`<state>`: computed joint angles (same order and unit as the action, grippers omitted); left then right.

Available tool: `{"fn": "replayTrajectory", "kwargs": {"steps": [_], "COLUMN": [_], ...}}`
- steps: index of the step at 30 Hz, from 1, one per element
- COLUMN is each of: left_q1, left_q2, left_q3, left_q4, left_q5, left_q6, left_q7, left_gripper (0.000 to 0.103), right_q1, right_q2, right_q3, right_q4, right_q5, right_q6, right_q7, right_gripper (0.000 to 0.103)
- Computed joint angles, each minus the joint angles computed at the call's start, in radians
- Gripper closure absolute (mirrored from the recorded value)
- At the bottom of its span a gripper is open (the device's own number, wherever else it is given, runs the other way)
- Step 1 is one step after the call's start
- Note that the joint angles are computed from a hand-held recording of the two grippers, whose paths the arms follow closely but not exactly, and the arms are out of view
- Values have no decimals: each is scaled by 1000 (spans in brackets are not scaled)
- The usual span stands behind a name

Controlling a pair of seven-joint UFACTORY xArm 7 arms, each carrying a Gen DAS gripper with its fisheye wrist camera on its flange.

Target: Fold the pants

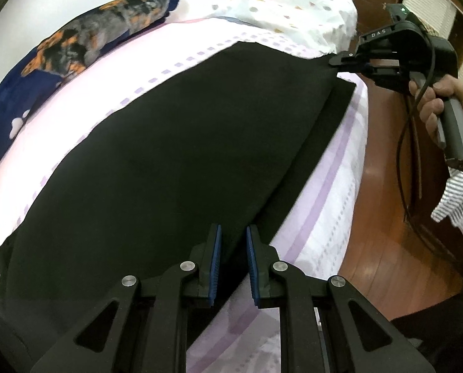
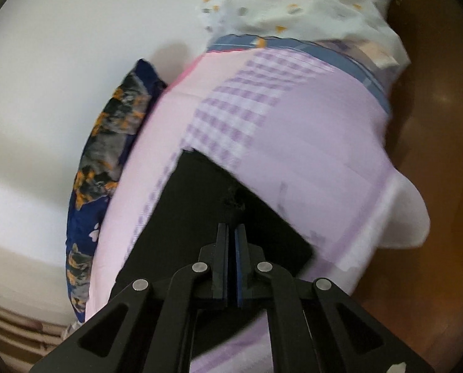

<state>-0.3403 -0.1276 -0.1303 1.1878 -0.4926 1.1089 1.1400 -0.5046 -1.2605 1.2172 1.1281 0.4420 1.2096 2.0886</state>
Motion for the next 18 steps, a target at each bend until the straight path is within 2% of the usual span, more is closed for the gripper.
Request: {"fn": "replayTrajectory", "kwargs": {"steps": [8, 18], "left_q1": [5, 8], "left_q2": [-9, -16], "left_q3": [9, 11], "left_q4": [-2, -13], "left_q5": [-34, -52], "left_q6": [53, 101], "left_q7": [40, 75], "left_gripper": [86, 86], "right_q1": [-40, -77], "right_q2": [-21, -96], "right_q3": [3, -27], "right_q4": [93, 137], "right_q5": [16, 115], "right_q6": [121, 259], "right_q7": [-1, -39], "right_gripper": [100, 103]}}
